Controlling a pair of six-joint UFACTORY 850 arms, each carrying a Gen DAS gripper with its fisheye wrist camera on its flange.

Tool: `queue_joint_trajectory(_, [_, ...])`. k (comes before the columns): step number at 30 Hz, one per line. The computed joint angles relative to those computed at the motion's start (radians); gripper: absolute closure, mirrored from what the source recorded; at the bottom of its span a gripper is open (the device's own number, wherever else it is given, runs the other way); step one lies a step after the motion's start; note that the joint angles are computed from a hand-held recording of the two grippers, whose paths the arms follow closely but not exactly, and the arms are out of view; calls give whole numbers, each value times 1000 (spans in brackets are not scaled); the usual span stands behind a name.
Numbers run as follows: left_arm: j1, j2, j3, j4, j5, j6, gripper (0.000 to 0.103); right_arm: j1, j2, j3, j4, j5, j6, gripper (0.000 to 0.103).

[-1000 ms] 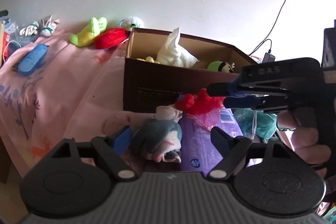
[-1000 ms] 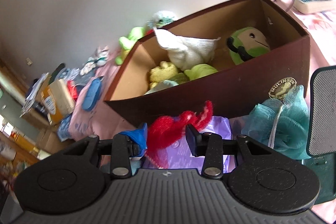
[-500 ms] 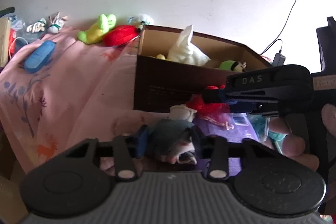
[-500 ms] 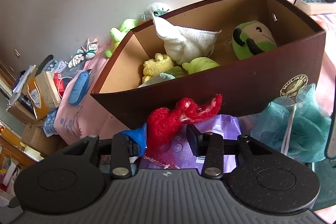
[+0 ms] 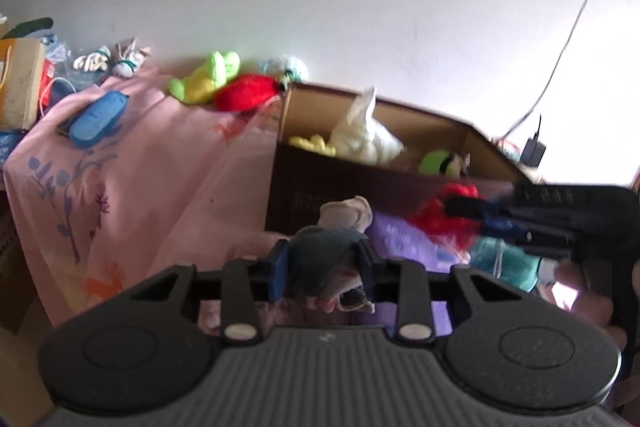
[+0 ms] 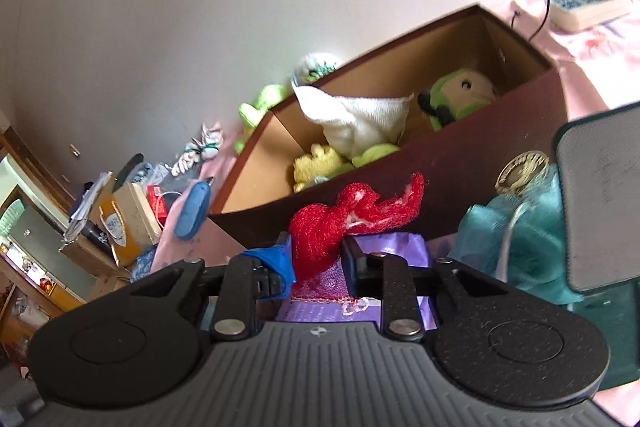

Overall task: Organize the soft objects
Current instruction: 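Grasp the light-blue plush with the left gripper while the right gripper grasps the red fluffy toy, then carry both toys over the brown box and open both grippers to release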

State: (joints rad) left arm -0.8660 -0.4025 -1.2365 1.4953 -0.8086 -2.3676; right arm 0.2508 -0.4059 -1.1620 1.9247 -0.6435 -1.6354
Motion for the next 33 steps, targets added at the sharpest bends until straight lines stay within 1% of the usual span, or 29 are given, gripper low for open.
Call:
queue_joint_trajectory(4, [-8, 32, 3, 37, -19, -35, 69, -24, 22, 16, 4, -37, -52, 96])
queue_joint_trajectory(7, [-9, 34, -23, 50, -28, -12, 69, -40, 36, 17, -1, -48, -103, 96])
queue_joint_trajectory(10, [2, 26, -62, 67, -17, 13, 69, -56, 43, 0, -21, -53, -157, 96])
queue_joint_trajectory(13, [25, -3, -128, 79, 11, 66, 69, -62, 42, -49, -62, -8, -225, 96])
queue_joint_trajectory(16, [60, -45, -205, 79, 63, 113, 69, -66, 10, -149, -193, 21, -193, 96])
queue_joint_trajectory(17, [71, -62, -234, 71, 83, 133, 69, -65, -11, -198, -267, 28, -158, 96])
queue_joint_trajectory(19, [91, -109, -305, 28, 100, 198, 69, -62, -59, -297, -385, 49, -98, 95])
queue_joint_trajectory(20, [102, -134, -339, 10, 112, 228, 69, -62, -90, -356, -475, 51, -35, 95])
queue_joint_trajectory(23, [134, -201, -432, -59, 145, 302, 69, -55, -194, -536, -720, 19, 182, 95])
queue_joint_trajectory(24, [144, -222, -461, -86, 159, 328, 69, -48, -227, -589, -778, 13, 233, 95])
queue_joint_trajectory(28, [177, -294, -556, -196, 181, 441, 69, -16, -325, -737, -980, -2, 366, 94])
queue_joint_trajectory(30, [190, -320, -588, -231, 192, 472, 69, 2, -375, -809, -1091, -14, 450, 91])
queue_joint_trajectory(33, [209, -349, -622, -284, 220, 509, 68, 26, -433, -887, -1203, -15, 531, 91])
